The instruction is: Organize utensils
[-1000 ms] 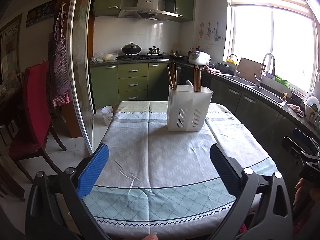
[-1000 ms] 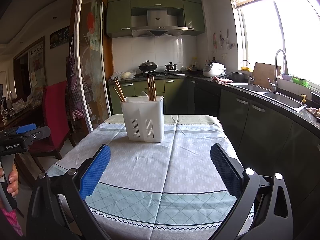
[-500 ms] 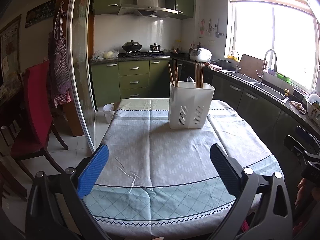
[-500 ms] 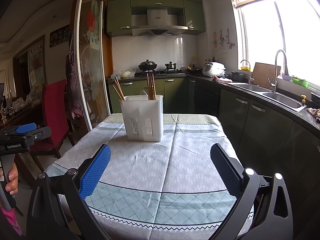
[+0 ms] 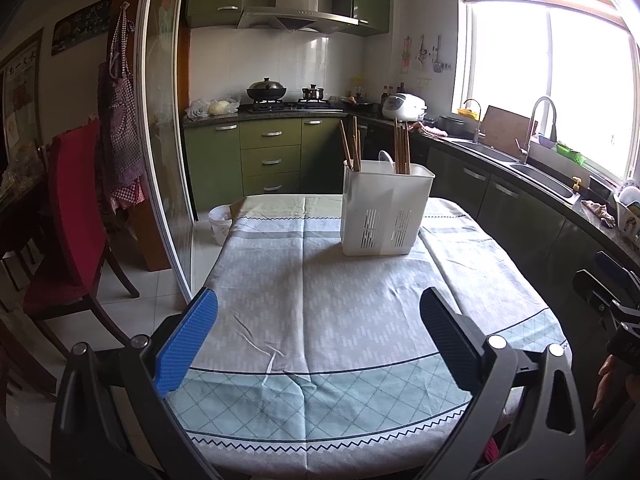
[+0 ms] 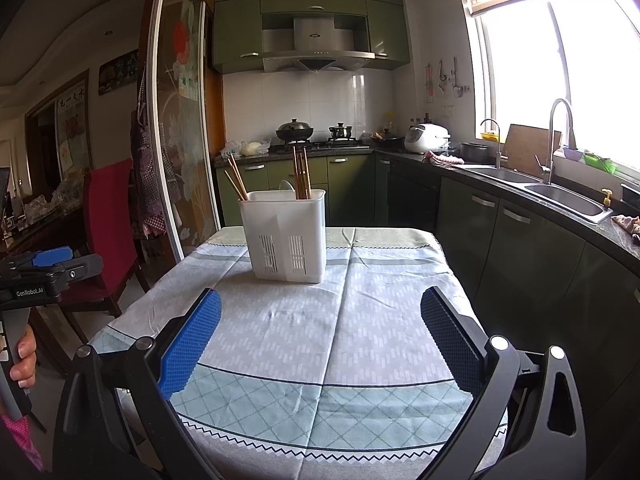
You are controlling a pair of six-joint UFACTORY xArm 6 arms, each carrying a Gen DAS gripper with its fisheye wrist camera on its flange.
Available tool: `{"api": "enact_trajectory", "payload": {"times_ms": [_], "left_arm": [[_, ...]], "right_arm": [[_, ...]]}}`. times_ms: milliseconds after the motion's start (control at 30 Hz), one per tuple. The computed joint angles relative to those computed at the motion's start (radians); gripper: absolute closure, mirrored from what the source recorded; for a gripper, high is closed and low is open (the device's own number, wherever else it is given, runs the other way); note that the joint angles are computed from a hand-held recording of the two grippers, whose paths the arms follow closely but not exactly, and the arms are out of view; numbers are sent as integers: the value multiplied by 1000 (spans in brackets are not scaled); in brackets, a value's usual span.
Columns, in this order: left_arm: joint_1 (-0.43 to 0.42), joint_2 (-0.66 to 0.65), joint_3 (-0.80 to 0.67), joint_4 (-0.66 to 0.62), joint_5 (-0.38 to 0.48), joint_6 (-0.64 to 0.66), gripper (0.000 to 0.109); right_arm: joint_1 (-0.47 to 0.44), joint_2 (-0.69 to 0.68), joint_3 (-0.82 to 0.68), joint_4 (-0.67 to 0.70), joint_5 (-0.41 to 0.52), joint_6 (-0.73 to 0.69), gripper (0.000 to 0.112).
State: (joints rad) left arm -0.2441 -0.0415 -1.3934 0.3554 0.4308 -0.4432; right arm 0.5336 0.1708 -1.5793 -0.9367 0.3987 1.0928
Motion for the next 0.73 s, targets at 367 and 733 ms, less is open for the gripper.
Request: {"api": "enact_trajectory", "payload": {"times_ms": [367,733], "left_arm": [[2,10,-7,1,-5,20,12],[0,28,-25,8,10,24,12]], "right_arm": [[-4,3,3,1,-4,0,14],[-13,13,2,7,-8,0,14]]}}
